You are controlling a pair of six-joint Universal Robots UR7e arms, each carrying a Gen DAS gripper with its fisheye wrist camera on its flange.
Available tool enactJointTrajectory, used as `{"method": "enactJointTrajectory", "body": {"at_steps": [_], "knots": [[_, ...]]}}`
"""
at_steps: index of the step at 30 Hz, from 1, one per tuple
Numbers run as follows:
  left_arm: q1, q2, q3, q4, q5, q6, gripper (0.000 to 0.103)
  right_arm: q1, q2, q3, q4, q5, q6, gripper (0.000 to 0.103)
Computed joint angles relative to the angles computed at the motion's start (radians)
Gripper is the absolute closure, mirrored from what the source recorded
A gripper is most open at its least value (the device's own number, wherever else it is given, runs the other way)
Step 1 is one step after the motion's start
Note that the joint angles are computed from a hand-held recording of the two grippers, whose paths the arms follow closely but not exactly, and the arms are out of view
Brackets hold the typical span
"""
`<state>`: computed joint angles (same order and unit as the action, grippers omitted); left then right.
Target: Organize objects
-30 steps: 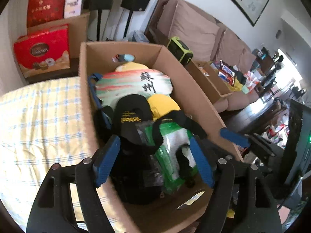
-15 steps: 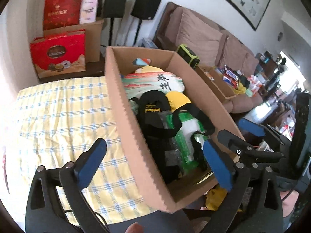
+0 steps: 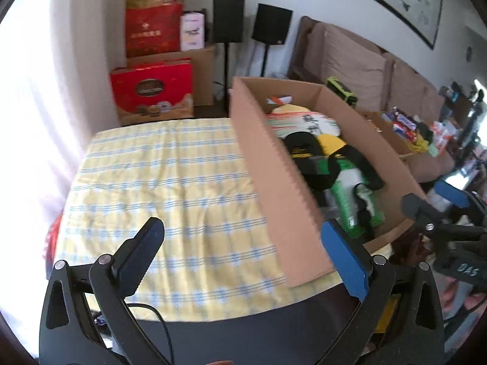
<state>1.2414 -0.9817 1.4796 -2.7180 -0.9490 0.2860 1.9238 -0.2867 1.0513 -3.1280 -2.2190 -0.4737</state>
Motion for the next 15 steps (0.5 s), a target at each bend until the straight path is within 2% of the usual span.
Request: {"method": "enactJointTrajectory", "body": {"at_steps": [4, 15], "knots": [[0.006, -0.046, 0.052, -0.01, -0.009, -0.016, 0.0, 0.01, -0.011, 0.048, -0.049, 0.003, -0.008, 0.0], [0.008, -0.13, 0.172, -0.106, 0.045, 0.003, 0.0, 0.037, -0.003, 0.117, -0.133, 0.002, -0.021, 0.0]]}}
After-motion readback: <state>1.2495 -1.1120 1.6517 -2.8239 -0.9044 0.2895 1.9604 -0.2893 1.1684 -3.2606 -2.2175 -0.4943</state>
